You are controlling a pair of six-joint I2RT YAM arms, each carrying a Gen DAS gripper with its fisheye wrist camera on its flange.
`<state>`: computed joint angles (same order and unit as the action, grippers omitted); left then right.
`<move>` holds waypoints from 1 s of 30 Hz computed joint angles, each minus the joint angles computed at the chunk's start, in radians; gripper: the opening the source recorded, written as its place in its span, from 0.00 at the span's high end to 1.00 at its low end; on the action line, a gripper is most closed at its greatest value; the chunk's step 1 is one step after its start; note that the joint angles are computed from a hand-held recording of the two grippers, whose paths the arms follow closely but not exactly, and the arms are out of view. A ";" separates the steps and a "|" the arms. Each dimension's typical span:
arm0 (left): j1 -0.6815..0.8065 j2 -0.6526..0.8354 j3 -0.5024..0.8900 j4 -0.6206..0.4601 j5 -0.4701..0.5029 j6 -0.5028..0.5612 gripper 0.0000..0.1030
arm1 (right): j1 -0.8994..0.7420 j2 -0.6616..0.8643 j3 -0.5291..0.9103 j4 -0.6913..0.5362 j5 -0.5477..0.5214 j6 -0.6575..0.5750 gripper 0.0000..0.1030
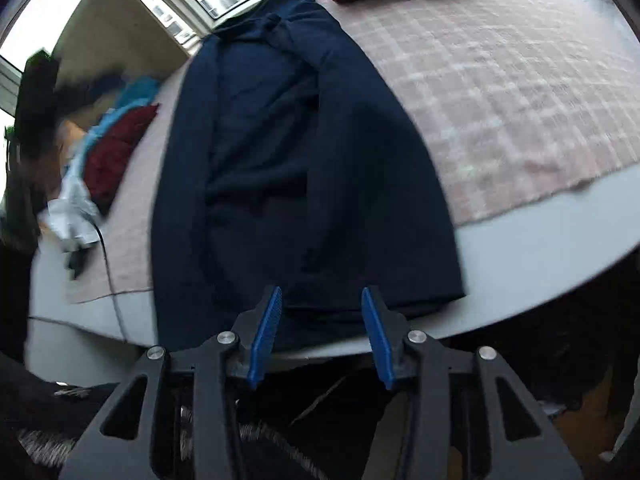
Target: Fold clothes
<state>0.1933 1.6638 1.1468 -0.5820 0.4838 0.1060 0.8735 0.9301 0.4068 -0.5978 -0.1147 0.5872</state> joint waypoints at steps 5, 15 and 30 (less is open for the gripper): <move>-0.089 0.388 0.378 -0.016 -0.041 -0.090 0.53 | 0.199 0.240 0.084 0.046 0.205 0.039 0.60; -0.174 0.836 0.899 -0.195 -0.183 -0.221 0.59 | 0.116 0.430 0.163 0.135 0.152 -0.078 0.60; -0.139 0.754 0.724 -0.071 -0.061 -0.255 0.61 | 0.116 0.560 0.282 0.090 0.210 -0.164 0.57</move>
